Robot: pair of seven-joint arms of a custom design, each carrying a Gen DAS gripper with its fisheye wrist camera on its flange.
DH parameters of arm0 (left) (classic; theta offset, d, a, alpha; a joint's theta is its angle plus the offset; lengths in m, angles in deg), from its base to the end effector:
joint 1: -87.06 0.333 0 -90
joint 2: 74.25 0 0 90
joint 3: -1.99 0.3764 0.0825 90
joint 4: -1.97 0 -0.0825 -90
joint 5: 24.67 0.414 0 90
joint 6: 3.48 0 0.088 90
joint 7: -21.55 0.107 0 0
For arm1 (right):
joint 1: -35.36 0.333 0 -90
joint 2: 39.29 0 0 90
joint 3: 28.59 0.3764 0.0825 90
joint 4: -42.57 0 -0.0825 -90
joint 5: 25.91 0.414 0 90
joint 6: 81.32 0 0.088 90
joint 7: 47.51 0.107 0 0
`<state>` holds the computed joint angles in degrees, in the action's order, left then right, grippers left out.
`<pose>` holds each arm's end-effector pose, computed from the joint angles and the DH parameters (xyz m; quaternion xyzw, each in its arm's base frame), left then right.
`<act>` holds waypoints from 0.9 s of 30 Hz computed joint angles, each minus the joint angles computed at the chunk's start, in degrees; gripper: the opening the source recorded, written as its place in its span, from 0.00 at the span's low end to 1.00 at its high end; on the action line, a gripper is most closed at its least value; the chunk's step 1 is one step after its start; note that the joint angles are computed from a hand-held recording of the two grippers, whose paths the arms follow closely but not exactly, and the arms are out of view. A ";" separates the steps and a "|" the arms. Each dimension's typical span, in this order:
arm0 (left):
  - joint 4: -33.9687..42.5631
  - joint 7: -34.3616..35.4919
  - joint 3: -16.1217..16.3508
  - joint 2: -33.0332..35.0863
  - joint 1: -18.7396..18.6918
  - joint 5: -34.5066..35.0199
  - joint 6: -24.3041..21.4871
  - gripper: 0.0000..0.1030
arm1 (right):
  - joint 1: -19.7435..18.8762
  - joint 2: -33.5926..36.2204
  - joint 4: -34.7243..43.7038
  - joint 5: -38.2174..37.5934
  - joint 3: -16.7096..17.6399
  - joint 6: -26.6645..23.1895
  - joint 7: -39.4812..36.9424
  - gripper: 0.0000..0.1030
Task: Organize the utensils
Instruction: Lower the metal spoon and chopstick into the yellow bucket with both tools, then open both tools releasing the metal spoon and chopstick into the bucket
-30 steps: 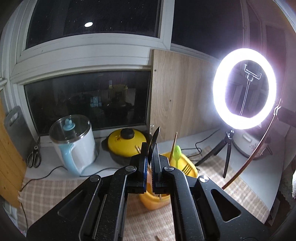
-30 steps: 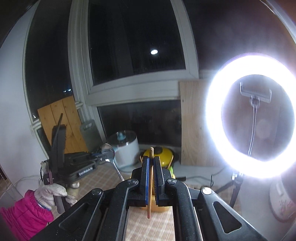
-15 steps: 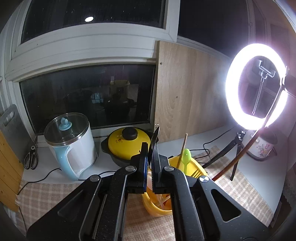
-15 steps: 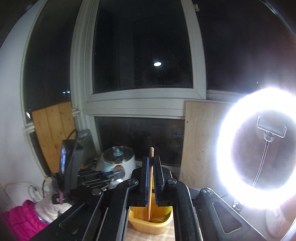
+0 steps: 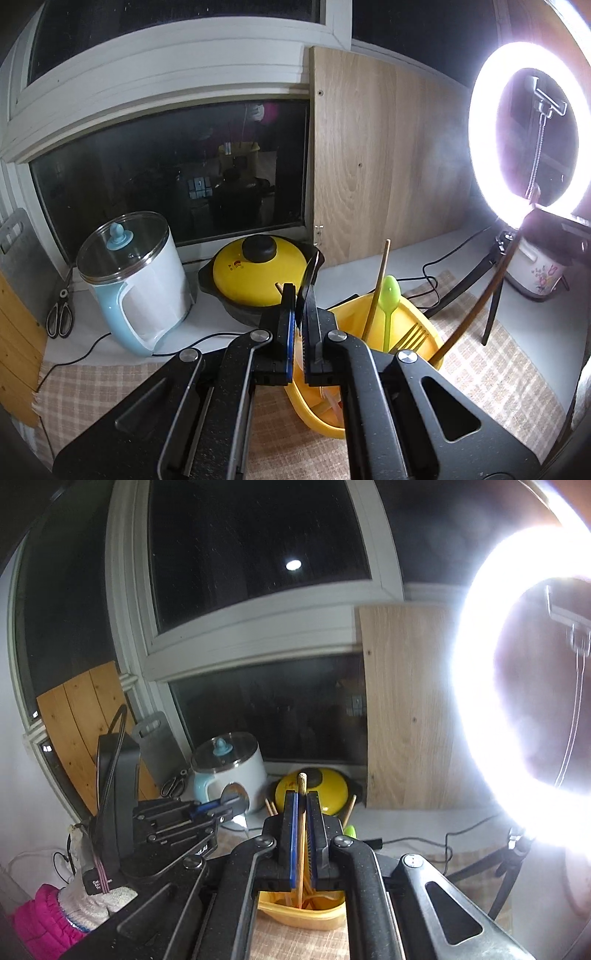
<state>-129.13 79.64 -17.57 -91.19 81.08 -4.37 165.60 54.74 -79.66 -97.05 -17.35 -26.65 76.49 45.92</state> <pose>0.4526 -0.2648 0.6177 -0.5466 0.6966 -0.3777 0.2707 0.3526 0.1366 0.7068 -0.6773 0.5483 -0.2238 0.4365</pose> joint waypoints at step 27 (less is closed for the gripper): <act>0.09 0.70 2.49 3.56 -3.40 -3.18 -1.03 0.05 | 3.75 -0.07 -4.96 6.83 -2.68 -4.97 -2.83 0.15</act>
<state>-129.04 80.33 -15.08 -87.63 77.68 -7.55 164.57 58.49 -79.74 -102.02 -10.53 -29.34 71.52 43.09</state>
